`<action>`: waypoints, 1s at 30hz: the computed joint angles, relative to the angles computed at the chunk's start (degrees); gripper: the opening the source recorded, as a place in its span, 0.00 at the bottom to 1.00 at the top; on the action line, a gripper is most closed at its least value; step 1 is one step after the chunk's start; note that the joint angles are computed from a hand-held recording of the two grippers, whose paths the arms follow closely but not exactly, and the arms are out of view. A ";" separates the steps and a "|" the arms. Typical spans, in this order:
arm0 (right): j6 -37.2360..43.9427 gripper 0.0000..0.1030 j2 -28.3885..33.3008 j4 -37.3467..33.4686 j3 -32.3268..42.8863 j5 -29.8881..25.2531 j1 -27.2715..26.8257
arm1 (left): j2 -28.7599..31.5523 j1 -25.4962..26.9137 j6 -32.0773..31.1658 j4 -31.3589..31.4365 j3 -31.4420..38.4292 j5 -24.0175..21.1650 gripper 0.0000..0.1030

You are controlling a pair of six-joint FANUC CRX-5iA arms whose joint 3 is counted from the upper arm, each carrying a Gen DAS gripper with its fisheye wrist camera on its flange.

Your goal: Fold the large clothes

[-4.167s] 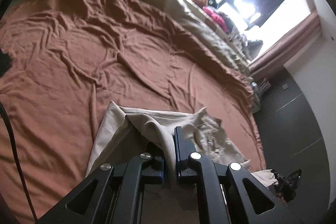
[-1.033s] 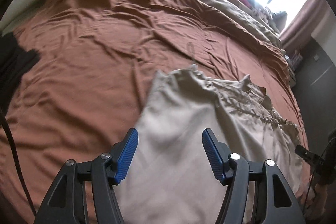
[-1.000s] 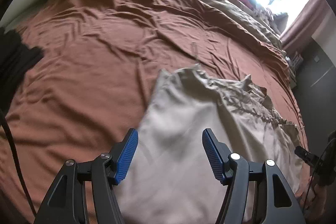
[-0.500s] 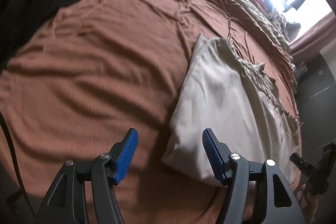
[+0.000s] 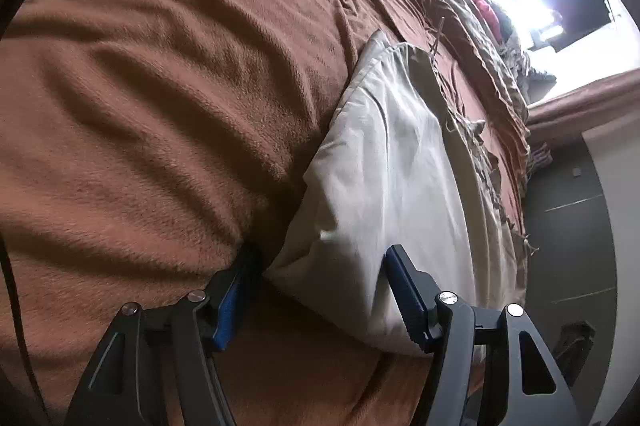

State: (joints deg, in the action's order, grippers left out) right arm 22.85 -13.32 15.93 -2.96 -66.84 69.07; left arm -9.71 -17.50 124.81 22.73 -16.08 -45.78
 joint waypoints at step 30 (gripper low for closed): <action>10.02 0.02 22.30 0.42 19.73 -1.98 -13.02 | -0.11 -3.15 16.97 -11.99 4.25 -2.14 0.39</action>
